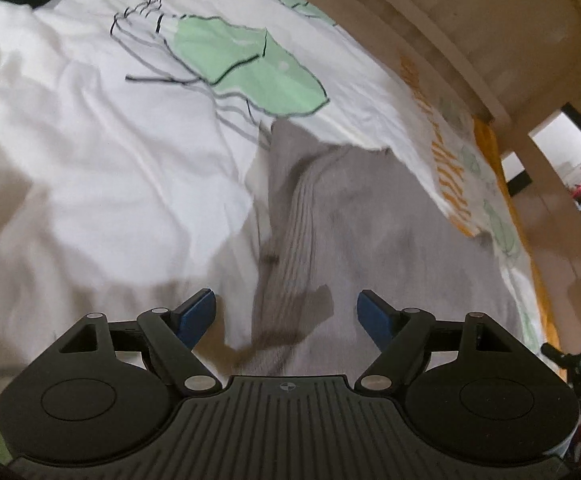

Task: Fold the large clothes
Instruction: 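Grasp the folded sweater edge with the left gripper while the right gripper grasps the other edge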

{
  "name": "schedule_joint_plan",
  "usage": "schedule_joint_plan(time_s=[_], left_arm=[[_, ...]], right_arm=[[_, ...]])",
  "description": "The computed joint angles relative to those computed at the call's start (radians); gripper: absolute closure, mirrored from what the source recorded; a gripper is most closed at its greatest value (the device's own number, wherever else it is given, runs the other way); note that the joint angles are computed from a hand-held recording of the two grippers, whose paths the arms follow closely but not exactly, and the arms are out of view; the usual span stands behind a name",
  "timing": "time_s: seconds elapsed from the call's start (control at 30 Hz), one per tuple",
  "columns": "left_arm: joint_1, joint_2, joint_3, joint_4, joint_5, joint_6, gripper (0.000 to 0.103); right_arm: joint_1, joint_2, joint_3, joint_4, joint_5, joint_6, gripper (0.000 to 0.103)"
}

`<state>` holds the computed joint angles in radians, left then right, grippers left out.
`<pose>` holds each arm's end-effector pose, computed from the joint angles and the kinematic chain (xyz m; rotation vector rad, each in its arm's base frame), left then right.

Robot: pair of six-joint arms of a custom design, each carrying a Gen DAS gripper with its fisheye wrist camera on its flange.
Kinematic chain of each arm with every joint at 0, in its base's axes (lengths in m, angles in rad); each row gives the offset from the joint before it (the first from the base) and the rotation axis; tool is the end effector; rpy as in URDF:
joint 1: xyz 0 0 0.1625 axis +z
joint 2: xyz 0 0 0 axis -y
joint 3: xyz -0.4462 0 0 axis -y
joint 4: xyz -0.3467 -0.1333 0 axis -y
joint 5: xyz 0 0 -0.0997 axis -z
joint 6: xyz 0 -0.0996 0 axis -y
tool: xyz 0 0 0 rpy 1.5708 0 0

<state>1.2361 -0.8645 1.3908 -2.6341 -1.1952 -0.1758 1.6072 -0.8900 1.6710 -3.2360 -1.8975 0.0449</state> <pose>-0.0769 -0.7381 0.2992 0.0759 2.7892 -0.8756 0.1254 -0.6591 0.2825 -0.2132 -2.5907 1.2431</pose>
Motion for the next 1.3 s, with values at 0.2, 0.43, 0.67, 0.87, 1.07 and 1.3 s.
schedule_joint_plan(time_s=[0.2, 0.43, 0.67, 0.87, 1.07, 1.3], left_arm=[[-0.015, -0.048, 0.131, -0.090, -0.029, -0.038, 0.025], [-0.029, -0.073, 0.232, -0.209, -0.043, -0.048, 0.023], [-0.014, -0.021, 0.192, -0.265, -0.093, -0.037, 0.016], [0.006, 0.053, 0.086, -0.262, -0.126, -0.047, 0.016], [0.025, 0.092, 0.026, -0.289, -0.154, -0.089, 0.018], [0.001, 0.078, 0.027, -0.256, -0.076, -0.009, 0.093]], right_arm=[[0.019, -0.044, 0.096, -0.034, 0.013, 0.022, 0.012], [0.024, -0.066, 0.196, -0.071, 0.049, 0.078, 0.012], [0.009, -0.013, 0.190, -0.126, 0.099, 0.113, 0.009], [-0.035, 0.055, 0.149, -0.246, 0.212, 0.164, 0.007], [-0.042, 0.114, 0.069, -0.270, 0.247, 0.130, 0.005], [-0.016, 0.148, -0.046, -0.113, 0.139, 0.109, 0.082]])
